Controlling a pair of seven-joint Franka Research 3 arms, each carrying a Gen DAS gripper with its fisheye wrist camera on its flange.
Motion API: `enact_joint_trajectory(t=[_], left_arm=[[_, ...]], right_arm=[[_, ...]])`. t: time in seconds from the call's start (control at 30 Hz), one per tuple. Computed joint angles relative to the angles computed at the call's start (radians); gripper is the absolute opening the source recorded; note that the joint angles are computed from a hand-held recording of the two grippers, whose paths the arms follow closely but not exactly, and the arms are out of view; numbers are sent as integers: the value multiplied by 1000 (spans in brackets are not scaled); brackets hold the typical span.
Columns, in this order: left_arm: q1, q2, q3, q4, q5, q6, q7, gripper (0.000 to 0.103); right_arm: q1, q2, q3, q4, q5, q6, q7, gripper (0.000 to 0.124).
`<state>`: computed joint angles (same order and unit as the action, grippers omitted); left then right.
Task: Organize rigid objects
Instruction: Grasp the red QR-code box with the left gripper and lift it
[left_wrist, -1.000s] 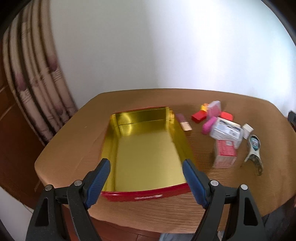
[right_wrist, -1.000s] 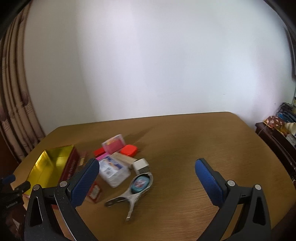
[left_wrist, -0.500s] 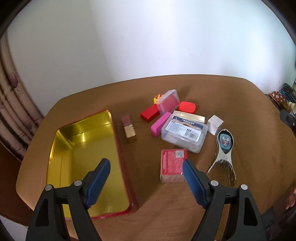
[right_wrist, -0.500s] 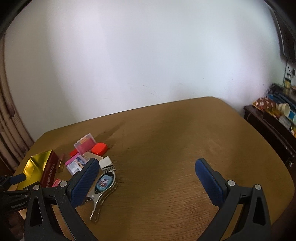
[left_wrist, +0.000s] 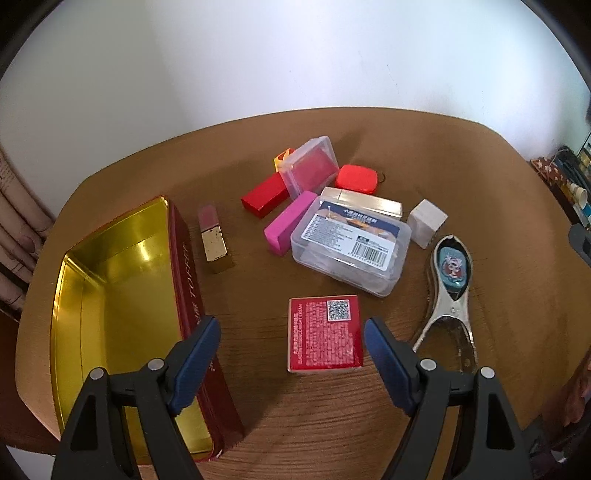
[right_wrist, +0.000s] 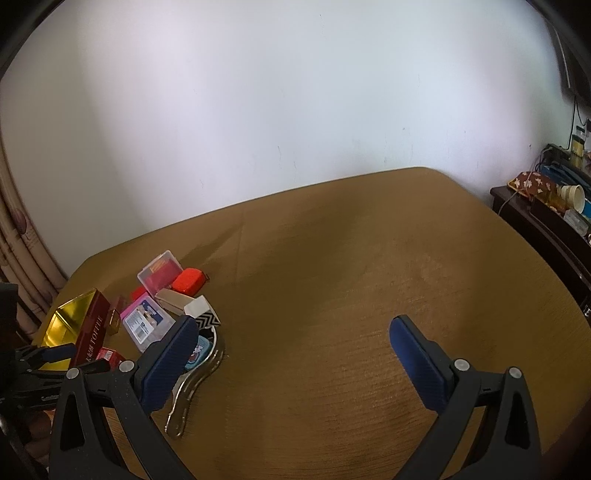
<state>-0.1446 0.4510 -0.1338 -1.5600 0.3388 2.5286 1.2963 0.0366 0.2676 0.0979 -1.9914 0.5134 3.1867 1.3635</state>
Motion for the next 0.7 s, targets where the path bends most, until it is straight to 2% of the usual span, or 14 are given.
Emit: enact_joint_trajectory(t=[0.27, 0.3, 0.33, 0.37, 0.4, 0.6, 0.7], left_arm=[[-6, 42, 5, 39, 19, -15, 13, 82], [-6, 42, 5, 34, 19, -8, 14, 80], [-5, 40, 5, 27, 20, 2, 14, 73], [0, 41, 0, 24, 11, 8, 21, 49], [11, 47, -12, 32, -14, -5, 38, 45], [24, 27, -18, 0, -52, 36, 37, 45], [33, 1, -25, -24, -78, 51, 36, 45]], right_arm=[[0, 11, -2, 8, -5, -27, -1, 103], [7, 13, -11, 9, -9, -30, 4, 103], [9, 13, -13, 9, -10, -31, 5, 103], [4, 14, -8, 10, -6, -34, 2, 103], [4, 15, -8, 10, -5, -34, 0, 103], [-2, 18, 1, 12, 4, -42, -9, 103], [3, 15, -3, 18, 7, -78, -12, 103]])
